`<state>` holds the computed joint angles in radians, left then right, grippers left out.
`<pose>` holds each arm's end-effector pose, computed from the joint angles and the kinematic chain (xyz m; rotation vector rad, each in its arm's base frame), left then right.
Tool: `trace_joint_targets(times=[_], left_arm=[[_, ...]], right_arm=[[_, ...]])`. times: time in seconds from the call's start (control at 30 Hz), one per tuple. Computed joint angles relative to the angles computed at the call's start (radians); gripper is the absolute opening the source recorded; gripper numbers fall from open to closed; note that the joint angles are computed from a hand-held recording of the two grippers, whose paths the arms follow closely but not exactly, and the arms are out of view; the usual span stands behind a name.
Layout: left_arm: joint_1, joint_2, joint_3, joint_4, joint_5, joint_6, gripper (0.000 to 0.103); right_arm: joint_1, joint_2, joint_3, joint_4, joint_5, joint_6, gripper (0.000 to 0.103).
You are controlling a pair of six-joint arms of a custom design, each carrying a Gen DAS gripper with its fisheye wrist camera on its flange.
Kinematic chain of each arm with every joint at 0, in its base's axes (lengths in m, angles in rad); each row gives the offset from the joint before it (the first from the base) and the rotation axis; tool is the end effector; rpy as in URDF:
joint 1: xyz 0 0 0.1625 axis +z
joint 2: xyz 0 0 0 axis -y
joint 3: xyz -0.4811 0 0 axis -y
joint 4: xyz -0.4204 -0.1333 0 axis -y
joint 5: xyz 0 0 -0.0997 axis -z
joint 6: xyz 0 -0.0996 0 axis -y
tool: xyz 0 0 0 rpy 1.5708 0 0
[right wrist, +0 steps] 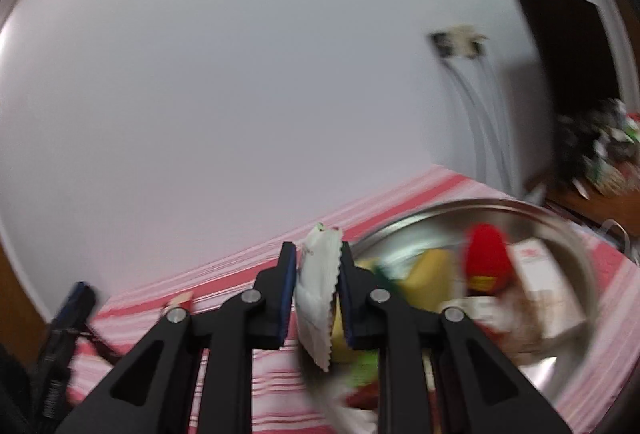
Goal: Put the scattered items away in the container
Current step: 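Carry the barrette and white packet over the metal tin with both tools, then open the left tool to drop the barrette while the right tool drops the packet into the tin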
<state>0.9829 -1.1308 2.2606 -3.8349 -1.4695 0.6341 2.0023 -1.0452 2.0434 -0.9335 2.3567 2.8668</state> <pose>-0.1671 -0.5091 0.2661 1.3995 2.1420 -1.6255 0.2800 -0.4578 0.1213 -0.0347 -1.9900 1.7938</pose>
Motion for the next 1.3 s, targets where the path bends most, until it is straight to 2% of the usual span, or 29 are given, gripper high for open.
trace_joint_targets(times=[0.1, 0.23, 0.27, 0.3, 0.33, 0.37, 0.4, 0.5, 0.6, 0.73, 0.87, 1.07, 1.3], left_arm=[[-0.031, 0.009, -0.003, 0.027, -0.014, -0.005, 0.043], [-0.073, 0.029, 0.004, 0.032, -0.016, 0.011, 0.043], [-0.076, 0.029, 0.006, 0.038, -0.018, 0.012, 0.043], [-0.078, 0.026, 0.012, 0.045, -0.021, 0.015, 0.043], [-0.084, 0.033, 0.011, 0.048, -0.019, 0.015, 0.043], [-0.088, 0.035, 0.013, 0.055, -0.021, 0.017, 0.043], [-0.091, 0.038, 0.015, 0.063, -0.022, 0.018, 0.043], [-0.110, 0.082, -0.007, 0.069, -0.014, 0.015, 0.043], [-0.118, 0.102, -0.021, 0.093, -0.023, 0.001, 0.043], [-0.135, 0.142, -0.049, 0.119, -0.035, -0.016, 0.043], [-0.143, 0.178, -0.063, 0.139, -0.039, -0.015, 0.043], [-0.149, 0.221, -0.073, 0.159, -0.031, -0.005, 0.043], [-0.159, 0.256, -0.102, 0.197, 0.039, -0.032, 0.043]], right_arm=[[-0.032, -0.063, 0.042, 0.033, 0.023, 0.053, 0.020], [-0.083, -0.105, 0.036, 0.189, -0.003, 0.160, 0.023], [-0.092, -0.108, 0.036, 0.207, -0.011, 0.177, 0.030], [-0.101, -0.115, 0.044, 0.210, -0.017, 0.189, 0.045], [-0.110, -0.125, 0.061, 0.197, -0.025, 0.202, 0.054], [-0.119, -0.136, 0.079, 0.175, -0.038, 0.216, 0.074], [-0.125, -0.150, 0.113, 0.114, -0.056, 0.223, 0.084], [-0.109, -0.179, 0.220, -0.121, -0.058, 0.182, 0.085], [-0.098, -0.204, 0.250, -0.201, -0.028, 0.112, 0.085], [-0.112, -0.238, 0.274, -0.200, -0.035, 0.132, 0.085], [-0.117, -0.263, 0.291, -0.197, -0.009, 0.160, 0.085], [-0.141, -0.287, 0.316, -0.203, -0.026, 0.188, 0.085], [-0.150, -0.280, 0.309, -0.190, -0.033, 0.182, 0.085]])
